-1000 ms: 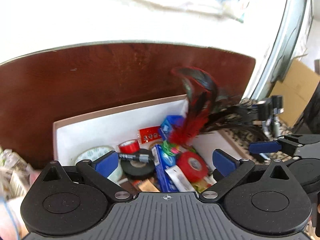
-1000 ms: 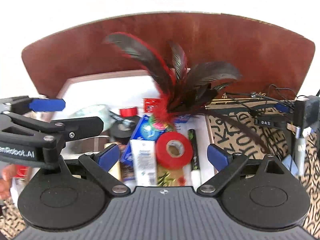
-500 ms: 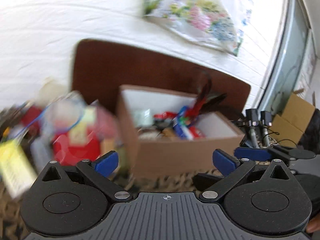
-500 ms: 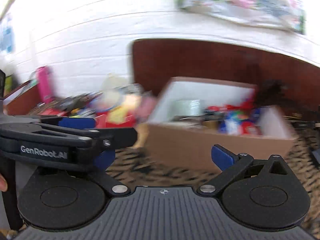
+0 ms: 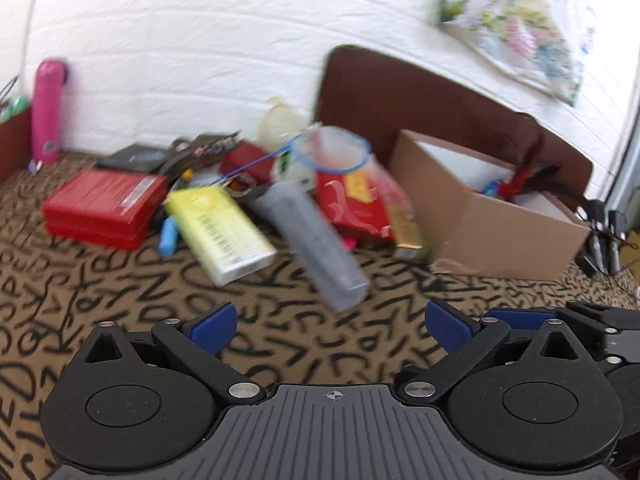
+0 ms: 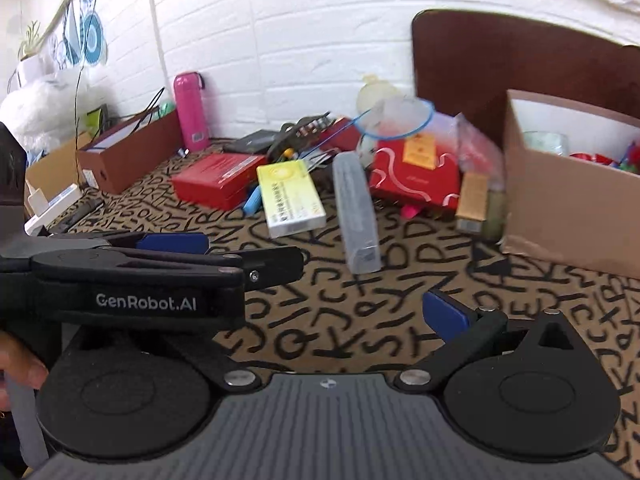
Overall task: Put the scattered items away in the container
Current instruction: 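Move the right gripper back to the table toward the clear plastic case, then grasp the clear plastic case with the right gripper and lift it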
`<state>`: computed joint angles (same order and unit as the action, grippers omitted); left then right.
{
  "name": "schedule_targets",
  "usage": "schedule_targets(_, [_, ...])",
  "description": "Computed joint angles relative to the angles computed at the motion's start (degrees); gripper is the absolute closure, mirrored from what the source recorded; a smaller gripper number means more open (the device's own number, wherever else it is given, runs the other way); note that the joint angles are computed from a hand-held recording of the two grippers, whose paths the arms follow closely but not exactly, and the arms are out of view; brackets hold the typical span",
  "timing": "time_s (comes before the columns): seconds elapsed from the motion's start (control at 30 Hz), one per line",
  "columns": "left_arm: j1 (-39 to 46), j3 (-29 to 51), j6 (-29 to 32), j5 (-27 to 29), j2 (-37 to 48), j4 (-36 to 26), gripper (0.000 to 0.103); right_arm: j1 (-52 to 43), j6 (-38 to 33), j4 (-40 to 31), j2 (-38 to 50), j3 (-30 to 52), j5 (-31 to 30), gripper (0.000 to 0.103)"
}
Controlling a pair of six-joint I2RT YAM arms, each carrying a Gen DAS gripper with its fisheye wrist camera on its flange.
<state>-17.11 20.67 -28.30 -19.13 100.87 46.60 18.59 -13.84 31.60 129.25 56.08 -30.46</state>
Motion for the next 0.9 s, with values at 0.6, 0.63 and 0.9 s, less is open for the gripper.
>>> schedule_targets(0.6, [13.5, 20.6, 2.6, 22.6, 13.1, -8.1, 0.009, 4.2, -3.3, -4.5, 14.3, 20.8, 12.0, 0.038])
schedule_targets(0.63, [13.9, 22.5, 2.7, 22.9, 14.1, -9.3, 0.010, 4.2, -3.4, -5.3, 15.1, 22.2, 11.4, 0.038])
schedule_targets(0.9, [14.9, 35.6, 4.4, 22.4, 21.6, -19.7, 0.031, 5.2, -3.3, -10.5, 21.0, 33.2, 9.9, 0.050])
